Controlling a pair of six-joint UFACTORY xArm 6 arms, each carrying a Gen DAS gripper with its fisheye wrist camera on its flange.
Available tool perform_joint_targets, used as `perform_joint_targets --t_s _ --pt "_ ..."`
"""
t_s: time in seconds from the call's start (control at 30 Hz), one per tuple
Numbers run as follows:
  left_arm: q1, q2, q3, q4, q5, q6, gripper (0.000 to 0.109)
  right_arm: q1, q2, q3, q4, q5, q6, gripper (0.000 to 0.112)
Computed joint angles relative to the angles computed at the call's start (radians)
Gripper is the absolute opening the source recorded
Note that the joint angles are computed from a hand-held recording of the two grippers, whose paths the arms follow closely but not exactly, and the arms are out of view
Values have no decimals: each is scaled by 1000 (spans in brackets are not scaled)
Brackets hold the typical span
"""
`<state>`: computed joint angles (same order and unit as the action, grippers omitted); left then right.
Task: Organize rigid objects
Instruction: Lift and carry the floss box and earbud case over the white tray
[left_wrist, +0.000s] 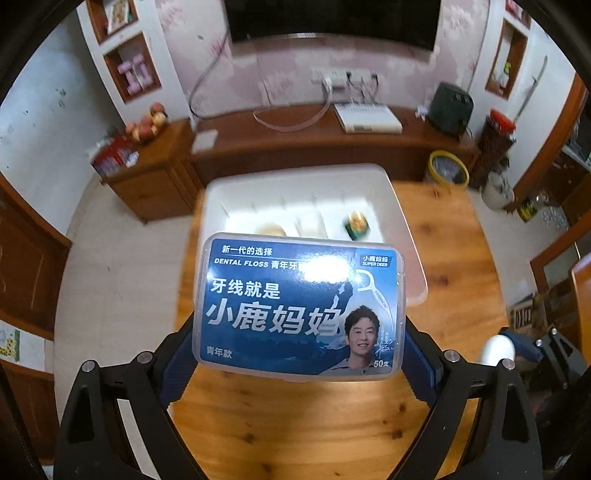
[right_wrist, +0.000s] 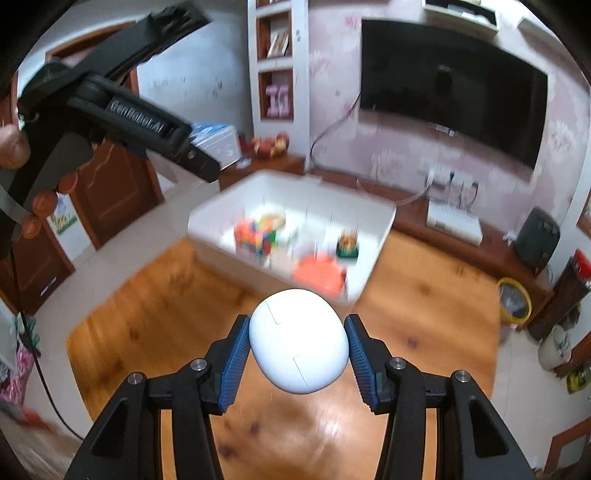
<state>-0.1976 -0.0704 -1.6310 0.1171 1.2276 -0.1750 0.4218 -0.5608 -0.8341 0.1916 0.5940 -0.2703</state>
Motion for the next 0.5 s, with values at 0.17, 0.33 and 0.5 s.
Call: perform_joint_targets --t_s 0.17,0.33,0.5 --pt "73 152 -251 -23 35 90 94 7 160 -254 -68 9 84 52" --pt "106 315 -468 -41 64 173 94 7 378 -567 -186 66 232 52" --pt "132 465 -614 -81 103 247 94 7 655 -937 -342 199 463 52"
